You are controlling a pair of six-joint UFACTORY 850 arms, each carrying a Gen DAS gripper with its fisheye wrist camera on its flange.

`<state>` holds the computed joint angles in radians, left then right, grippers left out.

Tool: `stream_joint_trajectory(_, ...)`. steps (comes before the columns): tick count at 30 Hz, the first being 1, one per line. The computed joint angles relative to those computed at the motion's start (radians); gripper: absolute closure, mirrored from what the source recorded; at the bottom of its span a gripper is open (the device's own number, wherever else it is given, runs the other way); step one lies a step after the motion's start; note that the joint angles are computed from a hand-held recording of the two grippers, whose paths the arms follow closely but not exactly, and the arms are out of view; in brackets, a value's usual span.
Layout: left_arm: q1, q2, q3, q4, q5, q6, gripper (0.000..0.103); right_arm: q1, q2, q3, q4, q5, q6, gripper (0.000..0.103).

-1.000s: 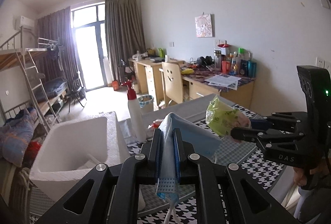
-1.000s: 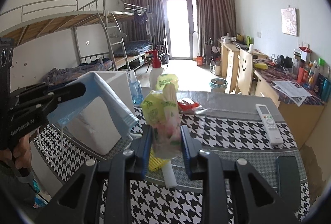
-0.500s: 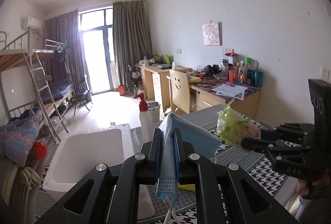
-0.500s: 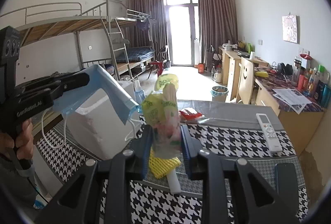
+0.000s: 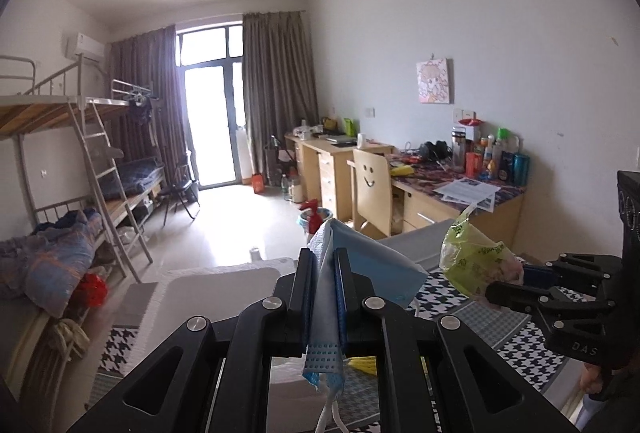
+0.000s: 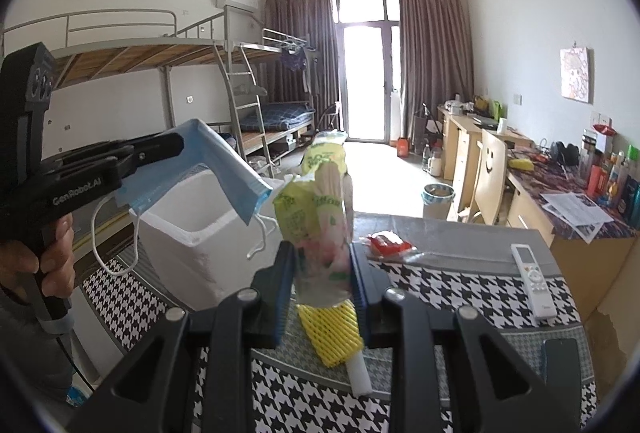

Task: Organize soft objects
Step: 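Carry the mask into the styrofoam box and open the left gripper while the right carries the bag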

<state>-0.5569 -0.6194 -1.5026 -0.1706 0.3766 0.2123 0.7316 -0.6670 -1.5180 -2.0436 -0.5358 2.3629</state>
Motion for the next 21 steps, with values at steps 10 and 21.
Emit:
stream_joint_trajectory(10,0.021,-0.02,-0.036,-0.177,0.006,0.131,0.092,0.001,-0.022,-0.039,-0.038,0.024,-0.002,0.071)
stream_joint_trajectory(21,0.049,-0.06,-0.094,-0.39,-0.016,0.296,0.092,-0.001,-0.054,-0.086,-0.081,0.062,0.01,0.071)
